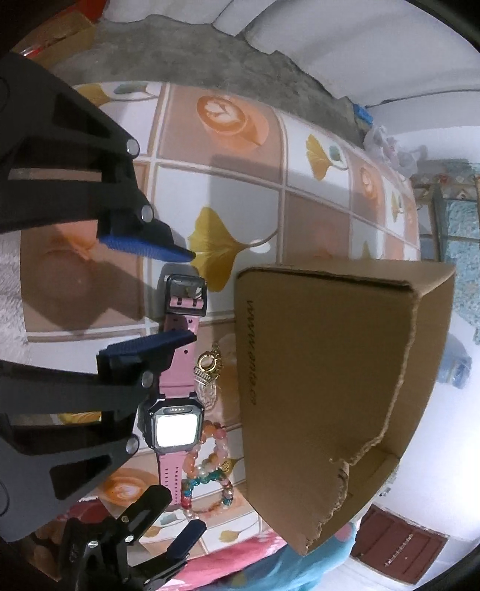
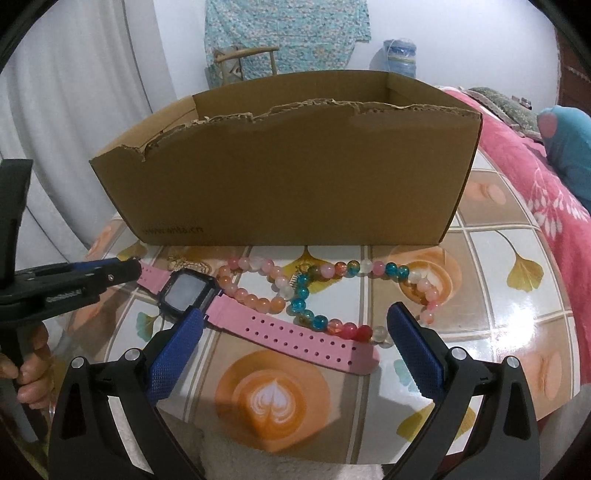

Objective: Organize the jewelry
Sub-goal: 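Move the left tool down to the pink-strapped watch, fingers around its face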

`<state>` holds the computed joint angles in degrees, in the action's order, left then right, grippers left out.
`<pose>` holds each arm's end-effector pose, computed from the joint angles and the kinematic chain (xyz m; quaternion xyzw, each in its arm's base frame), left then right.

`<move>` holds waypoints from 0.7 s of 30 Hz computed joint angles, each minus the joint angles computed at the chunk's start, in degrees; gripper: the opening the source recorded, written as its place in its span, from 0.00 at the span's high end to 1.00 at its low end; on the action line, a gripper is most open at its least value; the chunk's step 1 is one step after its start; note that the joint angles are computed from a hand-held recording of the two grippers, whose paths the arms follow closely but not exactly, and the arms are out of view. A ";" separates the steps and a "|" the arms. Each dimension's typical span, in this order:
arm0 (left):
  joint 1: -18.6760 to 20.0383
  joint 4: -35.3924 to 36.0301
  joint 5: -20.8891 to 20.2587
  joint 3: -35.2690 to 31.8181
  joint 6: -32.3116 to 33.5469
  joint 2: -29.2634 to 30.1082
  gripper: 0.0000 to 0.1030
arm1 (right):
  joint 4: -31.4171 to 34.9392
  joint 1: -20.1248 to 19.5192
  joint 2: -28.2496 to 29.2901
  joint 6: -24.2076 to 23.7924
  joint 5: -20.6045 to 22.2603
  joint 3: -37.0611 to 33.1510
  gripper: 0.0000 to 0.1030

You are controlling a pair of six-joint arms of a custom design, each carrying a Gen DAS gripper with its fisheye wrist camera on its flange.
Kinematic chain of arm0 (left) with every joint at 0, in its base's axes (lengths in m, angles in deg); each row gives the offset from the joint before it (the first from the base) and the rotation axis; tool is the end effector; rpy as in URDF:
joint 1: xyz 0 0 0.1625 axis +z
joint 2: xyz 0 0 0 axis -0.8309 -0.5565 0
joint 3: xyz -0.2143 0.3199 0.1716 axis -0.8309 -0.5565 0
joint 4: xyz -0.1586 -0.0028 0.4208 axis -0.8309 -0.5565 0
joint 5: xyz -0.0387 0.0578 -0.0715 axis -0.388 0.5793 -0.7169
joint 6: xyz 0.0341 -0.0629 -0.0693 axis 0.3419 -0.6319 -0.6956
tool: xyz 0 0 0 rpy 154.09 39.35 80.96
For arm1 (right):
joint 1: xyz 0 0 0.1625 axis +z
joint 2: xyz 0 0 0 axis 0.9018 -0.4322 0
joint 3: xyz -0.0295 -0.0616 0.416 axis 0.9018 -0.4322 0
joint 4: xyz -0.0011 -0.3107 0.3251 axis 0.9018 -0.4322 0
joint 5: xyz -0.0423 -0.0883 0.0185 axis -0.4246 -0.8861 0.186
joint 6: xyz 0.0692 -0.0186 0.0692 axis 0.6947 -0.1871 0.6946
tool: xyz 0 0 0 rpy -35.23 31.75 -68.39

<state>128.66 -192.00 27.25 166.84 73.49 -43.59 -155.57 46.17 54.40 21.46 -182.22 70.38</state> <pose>-0.0016 -0.6187 0.2101 0.2156 0.9207 -0.1967 0.2592 0.2687 -0.5447 -0.0515 0.0629 -0.8661 0.3680 0.3323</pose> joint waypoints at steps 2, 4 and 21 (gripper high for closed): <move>-0.05 -0.09 0.37 0.09 0.64 0.04 0.67 | -0.09 -0.17 -0.46 0.39 0.28 0.56 0.06; -0.21 -0.09 0.53 0.41 0.86 -0.12 0.70 | -0.65 -0.14 -0.81 0.52 0.52 1.13 0.06; -3.68 -5.60 -0.62 7.75 4.62 -7.34 0.81 | -6.70 2.50 -1.33 -1.57 -0.93 4.02 0.06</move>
